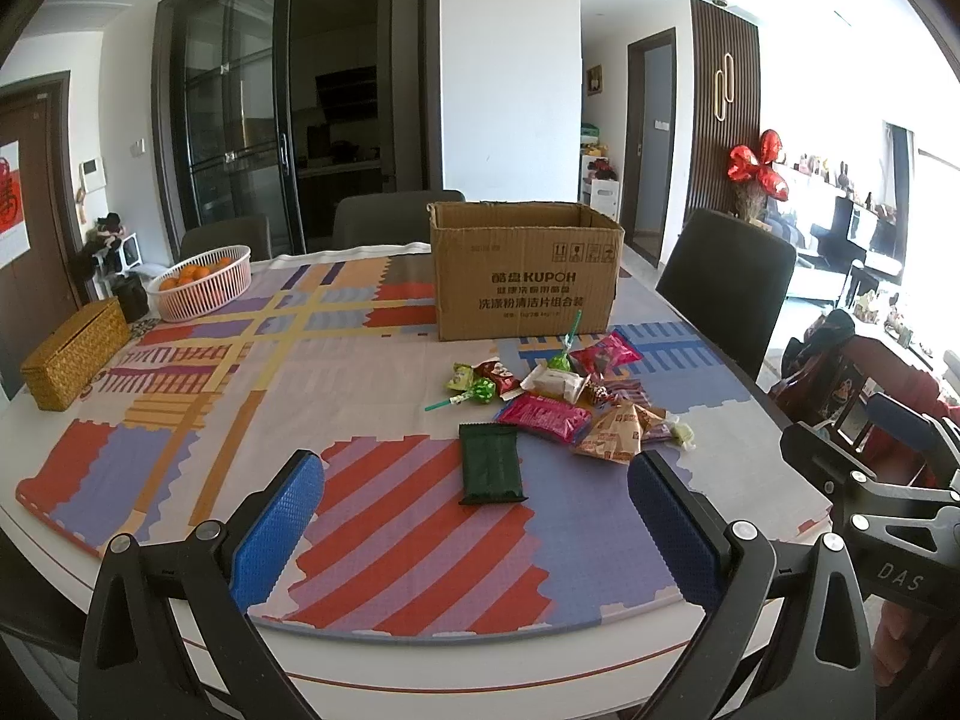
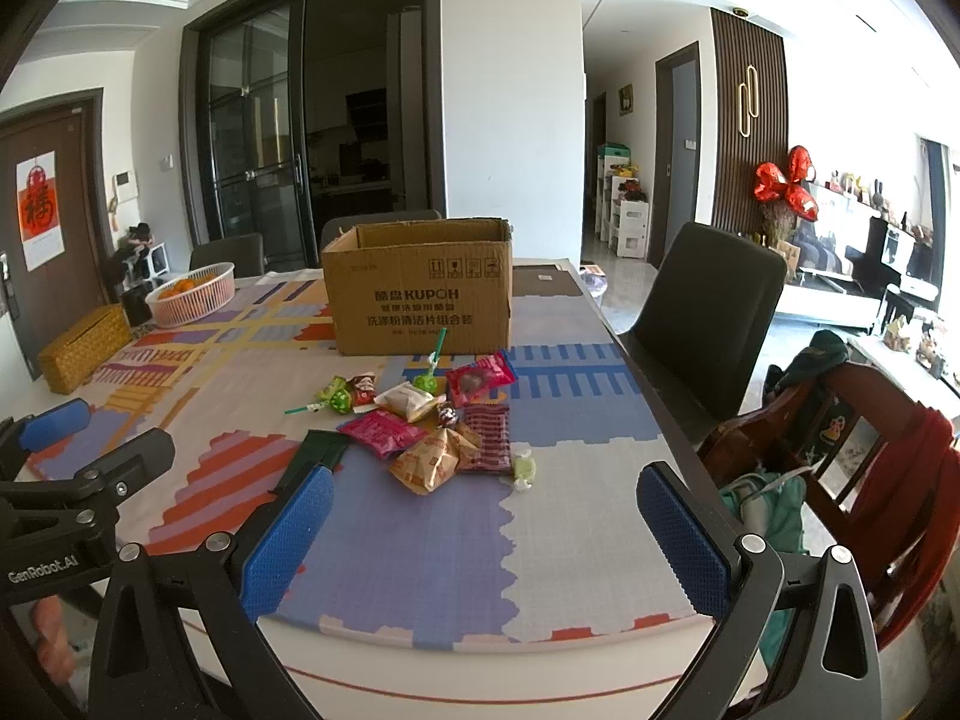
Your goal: Organize snacks
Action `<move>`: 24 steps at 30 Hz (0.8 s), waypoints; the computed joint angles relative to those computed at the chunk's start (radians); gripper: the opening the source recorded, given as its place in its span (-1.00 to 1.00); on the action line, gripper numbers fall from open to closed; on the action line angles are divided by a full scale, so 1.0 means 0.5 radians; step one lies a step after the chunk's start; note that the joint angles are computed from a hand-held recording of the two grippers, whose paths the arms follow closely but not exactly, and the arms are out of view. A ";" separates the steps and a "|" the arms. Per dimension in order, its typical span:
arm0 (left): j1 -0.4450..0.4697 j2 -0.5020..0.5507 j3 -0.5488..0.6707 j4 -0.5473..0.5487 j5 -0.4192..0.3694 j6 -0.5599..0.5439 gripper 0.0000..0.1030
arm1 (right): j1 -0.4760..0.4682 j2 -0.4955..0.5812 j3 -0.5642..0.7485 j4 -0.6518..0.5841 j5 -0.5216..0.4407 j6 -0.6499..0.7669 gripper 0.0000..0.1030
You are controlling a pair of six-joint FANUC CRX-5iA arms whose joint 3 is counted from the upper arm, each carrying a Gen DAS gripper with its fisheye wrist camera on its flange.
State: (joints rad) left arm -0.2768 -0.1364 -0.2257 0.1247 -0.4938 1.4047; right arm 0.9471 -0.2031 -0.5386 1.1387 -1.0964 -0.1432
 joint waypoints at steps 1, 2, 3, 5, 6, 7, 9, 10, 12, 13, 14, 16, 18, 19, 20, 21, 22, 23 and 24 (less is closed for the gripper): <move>-0.001 0.001 0.003 -0.005 -0.002 0.005 1.00 | 0.002 0.000 0.002 -0.005 -0.003 0.004 0.99; -0.001 0.000 0.002 -0.005 -0.002 0.004 1.00 | 0.003 -0.002 0.003 -0.008 -0.003 0.006 0.99; 0.000 -0.001 0.000 -0.001 -0.001 0.000 1.00 | 0.002 0.000 0.004 -0.008 -0.001 0.005 0.99; 0.000 -0.001 0.001 -0.001 -0.003 0.002 1.00 | 0.003 -0.003 0.000 -0.005 -0.001 0.007 0.99; 0.000 -0.001 0.001 -0.004 -0.002 0.006 1.00 | 0.003 -0.004 -0.001 -0.004 0.001 0.008 0.99; 0.000 -0.001 0.001 -0.005 -0.002 0.008 1.00 | 0.003 -0.003 -0.001 -0.002 0.001 0.009 0.99; -0.002 0.000 0.004 -0.009 -0.004 0.012 1.00 | 0.003 -0.003 0.000 -0.005 -0.001 0.011 0.99; -0.001 0.000 0.002 -0.004 -0.003 0.008 1.00 | 0.002 -0.003 0.000 -0.005 0.001 0.011 0.99; -0.001 -0.002 0.000 -0.007 0.000 0.009 1.00 | 0.005 -0.003 0.001 -0.006 -0.003 0.010 0.99; 0.000 -0.001 0.000 -0.003 0.000 0.007 1.00 | 0.003 -0.002 0.002 -0.005 -0.001 0.010 0.99; 0.000 -0.002 0.000 -0.003 -0.001 0.007 1.00 | 0.004 -0.002 0.001 -0.003 -0.002 0.007 0.99; 0.000 -0.002 -0.002 -0.001 0.001 0.005 1.00 | 0.003 -0.001 0.002 -0.005 -0.002 0.009 0.99; 0.001 -0.003 -0.004 0.002 0.002 0.001 1.00 | 0.004 -0.003 0.001 -0.005 -0.001 0.011 0.99; 0.001 -0.003 -0.005 0.002 0.004 0.003 1.00 | 0.003 -0.002 0.001 -0.003 0.000 0.010 0.99; 0.001 -0.003 -0.005 0.002 0.004 0.003 1.00 | 0.003 -0.001 0.002 -0.005 -0.001 0.012 0.99; 0.002 -0.003 -0.006 0.006 0.003 -0.002 1.00 | 0.004 -0.002 0.002 -0.005 -0.002 0.011 0.99; 0.003 -0.003 -0.006 0.007 0.001 -0.002 1.00 | 0.002 -0.002 0.002 -0.004 -0.001 0.011 0.99; 0.003 -0.002 -0.006 0.006 0.000 -0.002 1.00 | 0.003 -0.003 0.003 -0.009 -0.002 0.014 0.99; 0.003 -0.004 -0.007 0.009 0.002 -0.004 1.00 | 0.001 -0.002 0.005 -0.012 -0.001 0.016 0.99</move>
State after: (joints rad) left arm -0.2752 -0.1384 -0.2291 0.1291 -0.4927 1.4025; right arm 0.9477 -0.2043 -0.5364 1.1330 -1.0969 -0.1351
